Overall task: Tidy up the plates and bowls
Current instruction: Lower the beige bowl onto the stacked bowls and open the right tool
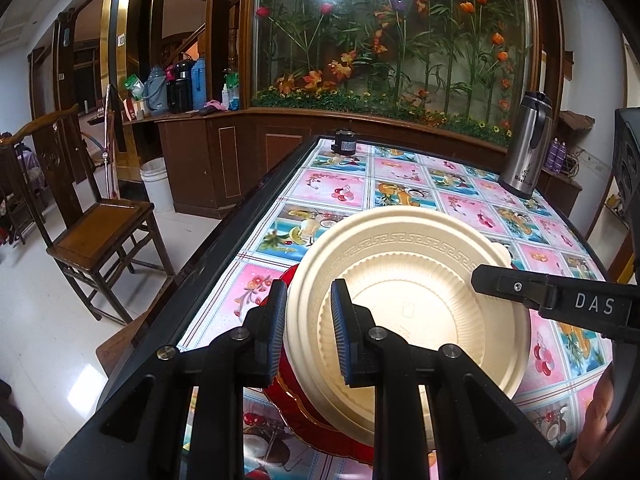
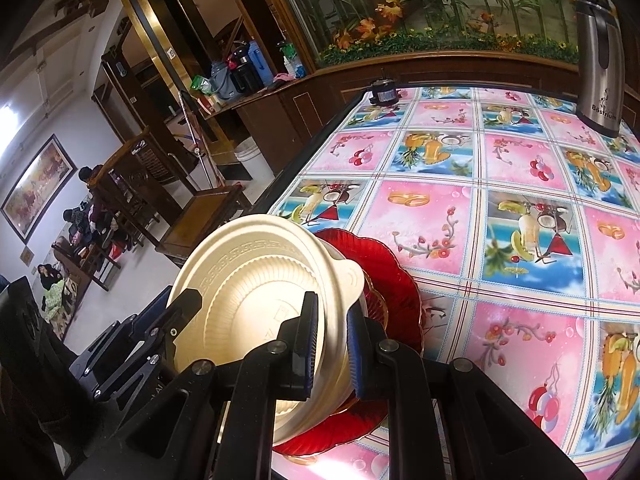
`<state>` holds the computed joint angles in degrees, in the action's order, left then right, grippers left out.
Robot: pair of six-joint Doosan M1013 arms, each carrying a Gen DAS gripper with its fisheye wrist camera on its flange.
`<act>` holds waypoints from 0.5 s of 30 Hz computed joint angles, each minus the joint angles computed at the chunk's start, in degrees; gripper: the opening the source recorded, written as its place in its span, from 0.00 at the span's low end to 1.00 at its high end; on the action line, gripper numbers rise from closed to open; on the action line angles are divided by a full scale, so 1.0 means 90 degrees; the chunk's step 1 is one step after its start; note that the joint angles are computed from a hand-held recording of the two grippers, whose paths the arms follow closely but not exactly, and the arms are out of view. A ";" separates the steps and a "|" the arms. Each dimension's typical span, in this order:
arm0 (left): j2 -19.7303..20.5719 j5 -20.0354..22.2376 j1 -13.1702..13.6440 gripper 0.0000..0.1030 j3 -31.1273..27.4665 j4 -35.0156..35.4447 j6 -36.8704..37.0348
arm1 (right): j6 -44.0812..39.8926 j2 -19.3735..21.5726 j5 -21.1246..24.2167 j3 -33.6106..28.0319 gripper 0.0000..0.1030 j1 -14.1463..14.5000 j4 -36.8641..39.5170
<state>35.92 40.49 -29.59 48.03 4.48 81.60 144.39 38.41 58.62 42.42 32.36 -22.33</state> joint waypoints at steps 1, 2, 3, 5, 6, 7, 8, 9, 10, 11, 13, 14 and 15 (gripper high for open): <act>0.0002 0.0005 -0.0003 0.19 -0.0001 0.0005 -0.0005 | 0.0010 -0.0005 0.0002 0.0010 0.15 -0.0001 0.0013; 0.0005 0.0006 -0.0003 0.19 -0.0004 0.0015 -0.0010 | 0.0002 0.0001 0.0023 0.0001 0.15 -0.0007 0.0055; 0.0000 -0.0003 -0.0006 0.19 0.0006 0.0023 -0.0010 | -0.0005 -0.0001 0.0022 0.0011 0.15 -0.0010 0.0072; 0.0000 -0.0003 -0.0013 0.19 0.0012 0.0068 -0.0036 | -0.0013 -0.0002 0.0014 0.0019 0.15 -0.0002 0.0035; 0.0002 -0.0005 -0.0013 0.19 0.0008 0.0077 -0.0041 | -0.0011 -0.0003 0.0006 0.0029 0.15 -0.0007 0.0045; 0.0000 -0.0008 -0.0013 0.19 0.0014 0.0075 -0.0035 | -0.0011 -0.0003 -0.0001 0.0035 0.15 -0.0009 0.0042; -0.0001 -0.0007 -0.0014 0.19 0.0014 0.0085 -0.0037 | -0.0016 -0.0001 0.0001 0.0036 0.15 -0.0009 0.0034; 0.0002 -0.0010 -0.0014 0.19 0.0010 0.0100 -0.0035 | -0.0020 -0.0003 -0.0003 0.0042 0.15 -0.0008 0.0031; -0.0001 -0.0008 -0.0012 0.19 0.0014 0.0074 -0.0033 | -0.0013 -0.0011 -0.0021 0.0060 0.15 -0.0011 0.0030; 0.0000 -0.0005 -0.0013 0.19 0.0014 0.0079 -0.0040 | -0.0013 -0.0006 -0.0009 0.0051 0.15 -0.0008 0.0027; 0.0002 -0.0005 -0.0013 0.19 0.0011 0.0083 -0.0036 | -0.0016 -0.0011 -0.0016 0.0060 0.15 -0.0010 0.0026; 0.0003 -0.0002 -0.0011 0.19 0.0008 0.0081 -0.0039 | -0.0011 -0.0015 -0.0026 0.0070 0.15 -0.0012 0.0028; 0.0004 0.0003 -0.0012 0.19 0.0005 0.0080 -0.0041 | -0.0021 -0.0008 -0.0013 0.0054 0.15 -0.0009 0.0028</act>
<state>35.95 40.52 -29.70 48.08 5.20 81.23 144.20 38.34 58.50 42.90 32.28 -22.08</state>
